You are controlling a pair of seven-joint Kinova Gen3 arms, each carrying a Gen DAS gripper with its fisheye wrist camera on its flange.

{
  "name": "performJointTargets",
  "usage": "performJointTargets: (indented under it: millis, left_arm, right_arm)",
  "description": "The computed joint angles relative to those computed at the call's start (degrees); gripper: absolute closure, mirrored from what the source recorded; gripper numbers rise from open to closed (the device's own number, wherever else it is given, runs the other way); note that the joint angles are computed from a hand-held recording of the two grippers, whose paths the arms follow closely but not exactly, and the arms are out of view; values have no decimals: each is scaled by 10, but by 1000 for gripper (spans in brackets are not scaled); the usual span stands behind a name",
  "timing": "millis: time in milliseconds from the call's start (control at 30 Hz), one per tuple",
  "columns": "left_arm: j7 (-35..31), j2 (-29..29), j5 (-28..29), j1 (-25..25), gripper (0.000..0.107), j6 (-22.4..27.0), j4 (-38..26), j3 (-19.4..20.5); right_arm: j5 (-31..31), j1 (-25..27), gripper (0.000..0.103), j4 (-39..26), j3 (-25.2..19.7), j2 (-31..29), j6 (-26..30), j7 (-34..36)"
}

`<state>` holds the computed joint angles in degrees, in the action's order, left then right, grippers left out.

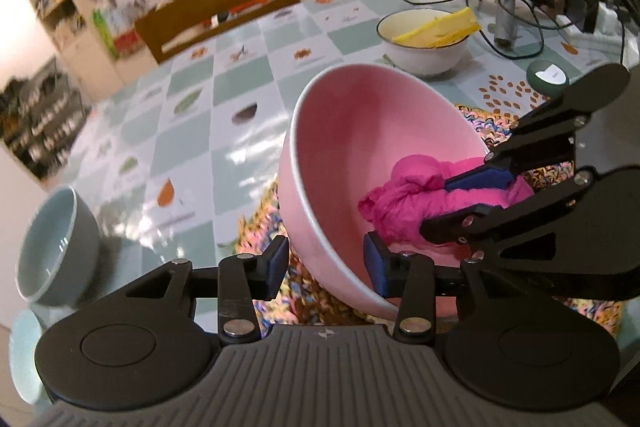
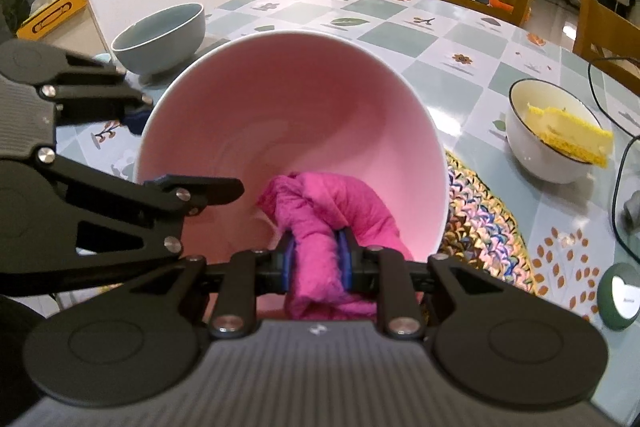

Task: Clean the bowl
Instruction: 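Wipe the cloth across the bowl bottom with the right tool while the left tool holds the rim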

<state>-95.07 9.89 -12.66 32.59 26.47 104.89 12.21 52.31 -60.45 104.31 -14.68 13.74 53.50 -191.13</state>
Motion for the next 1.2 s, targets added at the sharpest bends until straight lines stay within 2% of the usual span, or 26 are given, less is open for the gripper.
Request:
performJointTargets:
  millis: [133,200,267,433,700,967,1100,1200]
  left_arm:
    - [-1,3,12,-5,65,13,-5,1]
    - [-13,5,28,-14,71,19,-8,6]
    - [-9,6,23,-8,73,20,-6,2]
    - [13,3,-17,8,75,-5,8,-9]
    - [1,1,-49,9,80,-45,20,-12]
    - [-50,7,-53,2,89,-69,9,-9]
    - [-67,5,-74,15,94,-102,13,-21]
    - [-78,8,-63,14,94,-97,2,-17]
  right_arm:
    - [4,-2,79,4,0,-2,-3,-18]
    - [9,-3,79,8,0,-4,-10,-31]
    - [13,-4,79,8,-2,-3,-13,-39]
    - [15,-15,79,-5,-3,7,0,-40]
    - [23,-23,79,-9,0,9,-4,-61]
    - [34,-21,79,-6,3,7,-27,-83]
    - [41,-20,79,-4,3,4,-33,-97]
    - [43,-19,78,-1,3,2,-35,-103]
